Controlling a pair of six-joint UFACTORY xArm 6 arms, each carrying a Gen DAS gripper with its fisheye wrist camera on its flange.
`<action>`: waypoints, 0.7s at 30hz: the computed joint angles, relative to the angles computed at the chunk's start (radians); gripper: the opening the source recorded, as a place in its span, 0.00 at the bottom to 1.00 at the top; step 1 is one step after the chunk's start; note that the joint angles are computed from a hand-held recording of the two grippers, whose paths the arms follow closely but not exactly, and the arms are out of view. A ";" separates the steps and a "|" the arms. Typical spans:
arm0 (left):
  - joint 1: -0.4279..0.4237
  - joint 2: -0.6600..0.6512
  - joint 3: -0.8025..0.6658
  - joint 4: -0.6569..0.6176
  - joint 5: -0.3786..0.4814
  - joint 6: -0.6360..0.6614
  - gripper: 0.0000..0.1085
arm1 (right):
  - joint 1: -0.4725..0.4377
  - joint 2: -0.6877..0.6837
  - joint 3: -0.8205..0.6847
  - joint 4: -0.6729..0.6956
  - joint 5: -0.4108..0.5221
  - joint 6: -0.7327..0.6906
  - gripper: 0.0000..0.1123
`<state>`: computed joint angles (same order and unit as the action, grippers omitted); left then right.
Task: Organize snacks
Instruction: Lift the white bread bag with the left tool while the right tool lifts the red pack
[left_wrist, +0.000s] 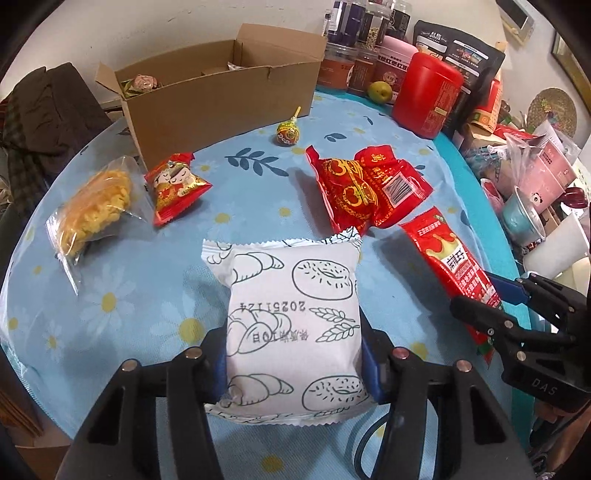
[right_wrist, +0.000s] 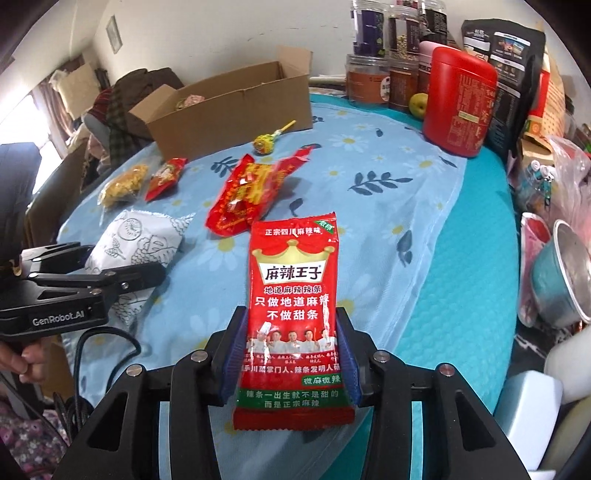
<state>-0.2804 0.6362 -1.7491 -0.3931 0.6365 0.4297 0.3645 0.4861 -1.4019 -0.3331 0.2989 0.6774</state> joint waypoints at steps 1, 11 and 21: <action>0.000 -0.009 0.012 -0.003 -0.004 0.002 0.50 | 0.002 -0.002 0.006 0.012 -0.009 -0.012 0.40; 0.015 -0.083 0.106 -0.022 -0.064 -0.016 0.50 | 0.041 0.022 -0.023 0.196 -0.063 -0.229 0.40; 0.044 -0.151 0.190 -0.031 -0.160 -0.060 0.50 | 0.084 0.079 -0.145 0.377 -0.055 -0.484 0.40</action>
<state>-0.2364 0.4850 -1.5590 -0.4240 0.4765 0.3699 0.4487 0.5647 -1.5465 0.0436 0.2435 0.1936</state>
